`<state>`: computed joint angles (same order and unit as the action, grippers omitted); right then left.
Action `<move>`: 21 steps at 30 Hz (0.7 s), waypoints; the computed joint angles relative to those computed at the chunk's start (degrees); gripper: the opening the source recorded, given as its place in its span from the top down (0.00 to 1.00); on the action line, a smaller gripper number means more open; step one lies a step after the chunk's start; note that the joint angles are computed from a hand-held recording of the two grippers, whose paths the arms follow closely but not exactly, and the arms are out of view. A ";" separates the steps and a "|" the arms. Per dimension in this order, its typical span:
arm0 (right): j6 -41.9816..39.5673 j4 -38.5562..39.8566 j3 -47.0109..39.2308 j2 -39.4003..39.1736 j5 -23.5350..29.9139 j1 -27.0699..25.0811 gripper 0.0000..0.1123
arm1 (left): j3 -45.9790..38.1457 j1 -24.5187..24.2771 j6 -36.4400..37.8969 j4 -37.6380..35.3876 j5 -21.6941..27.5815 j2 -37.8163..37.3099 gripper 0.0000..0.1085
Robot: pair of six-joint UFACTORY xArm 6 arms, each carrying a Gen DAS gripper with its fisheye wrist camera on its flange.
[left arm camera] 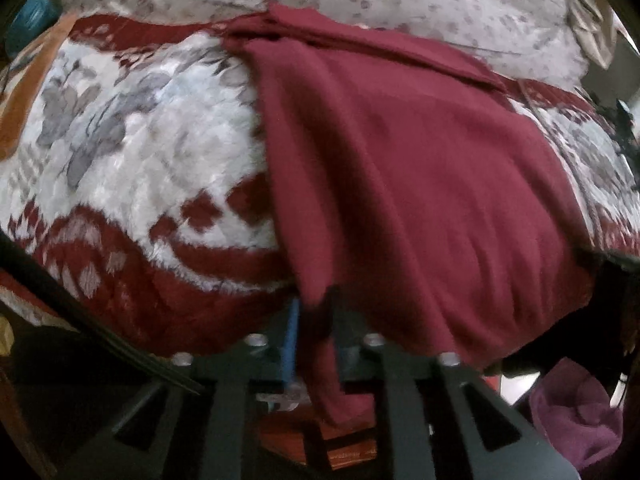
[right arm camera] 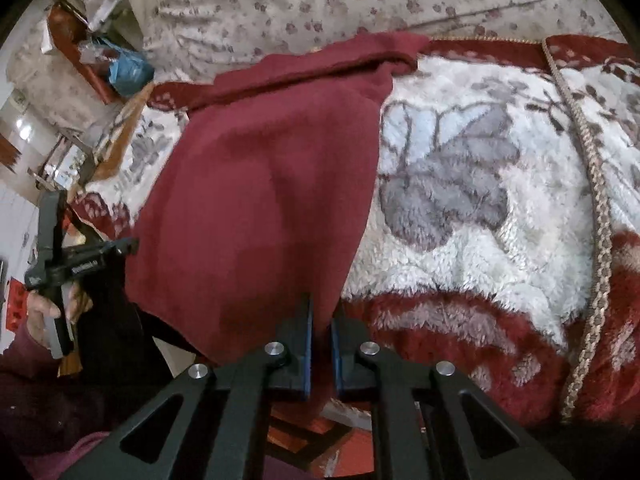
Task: Fold small clothes
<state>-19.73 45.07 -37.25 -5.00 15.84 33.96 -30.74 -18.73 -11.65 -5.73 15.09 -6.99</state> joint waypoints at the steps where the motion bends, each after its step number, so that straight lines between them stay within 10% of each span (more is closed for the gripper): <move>1: 2.85 -3.67 -0.26 0.87 0.21 -0.08 0.87 | -0.37 -0.06 -0.23 -0.75 0.25 0.62 0.72; 3: 3.27 -3.81 -1.75 2.42 2.38 0.03 0.57 | -0.15 -0.60 3.28 -7.19 -0.93 1.16 0.60; 7: -0.45 -1.12 -2.50 3.23 2.07 1.31 0.48 | -0.20 -2.02 7.90 -14.83 -3.13 2.14 0.46; 10: -1.23 -0.11 -2.63 4.01 0.53 1.68 0.65 | -0.14 -2.08 -0.99 -2.36 -4.03 2.66 0.56; 12: -3.19 2.70 -2.96 4.10 0.94 1.35 0.89 | -0.10 -2.03 -1.33 -0.22 -3.47 1.81 0.96; 21: -10.99 8.35 0.90 -3.64 4.27 0.40 0.90 | 4.42 1.48 1.08 -0.19 -1.06 -8.82 0.94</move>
<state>-30.73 53.42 -36.35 -8.64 20.11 34.35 -26.32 -17.24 -10.57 -5.92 14.03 -15.82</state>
